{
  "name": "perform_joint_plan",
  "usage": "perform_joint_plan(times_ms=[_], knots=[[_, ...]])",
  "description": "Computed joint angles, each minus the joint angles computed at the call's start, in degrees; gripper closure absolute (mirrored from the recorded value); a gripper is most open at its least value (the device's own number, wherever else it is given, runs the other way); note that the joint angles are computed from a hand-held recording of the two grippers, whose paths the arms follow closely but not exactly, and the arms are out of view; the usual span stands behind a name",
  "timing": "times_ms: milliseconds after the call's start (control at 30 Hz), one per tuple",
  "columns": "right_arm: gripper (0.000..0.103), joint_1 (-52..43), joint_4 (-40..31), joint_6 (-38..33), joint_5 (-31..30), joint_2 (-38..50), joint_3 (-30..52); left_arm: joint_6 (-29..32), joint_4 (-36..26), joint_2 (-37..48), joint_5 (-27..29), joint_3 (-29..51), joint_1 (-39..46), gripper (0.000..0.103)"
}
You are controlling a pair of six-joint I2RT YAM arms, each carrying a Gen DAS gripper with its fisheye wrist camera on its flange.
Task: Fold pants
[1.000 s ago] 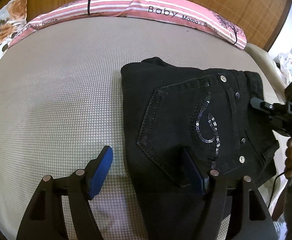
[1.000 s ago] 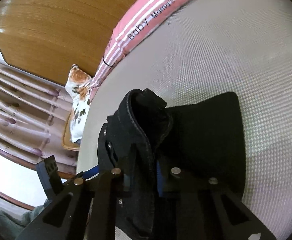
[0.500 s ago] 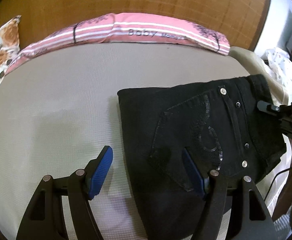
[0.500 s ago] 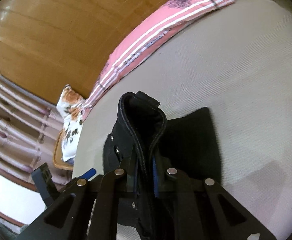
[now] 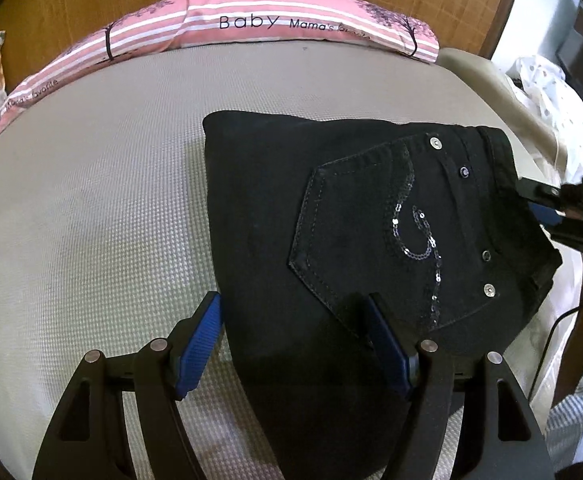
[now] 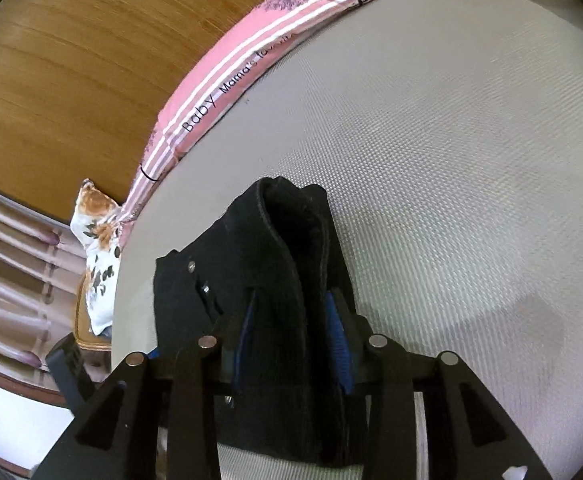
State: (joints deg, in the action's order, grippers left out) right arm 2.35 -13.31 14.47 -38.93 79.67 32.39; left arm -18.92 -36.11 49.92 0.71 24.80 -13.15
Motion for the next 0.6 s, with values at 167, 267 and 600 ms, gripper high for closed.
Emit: perform_joint_plan(times_ms=[167, 267, 600], knots=[[0.069, -1.8, -7.2, -4.7, -2.1, -6.4, -2.6, -0.5, -2.1, -2.4, 0.1, -0.2, -1.1, 0.031], [0.071, -1.6, -9.3, -5.7, -2.2, -9.2, -4.6, -0.7, -3.3, -3.6, -0.2, -0.4, -2.0, 0.031], [0.093, 2.0, -15.1, -4.3, 5.3, -25.4, -7.6, -1.6, -8.9, -8.8, -1.0, -0.5, -5.2, 0.031]])
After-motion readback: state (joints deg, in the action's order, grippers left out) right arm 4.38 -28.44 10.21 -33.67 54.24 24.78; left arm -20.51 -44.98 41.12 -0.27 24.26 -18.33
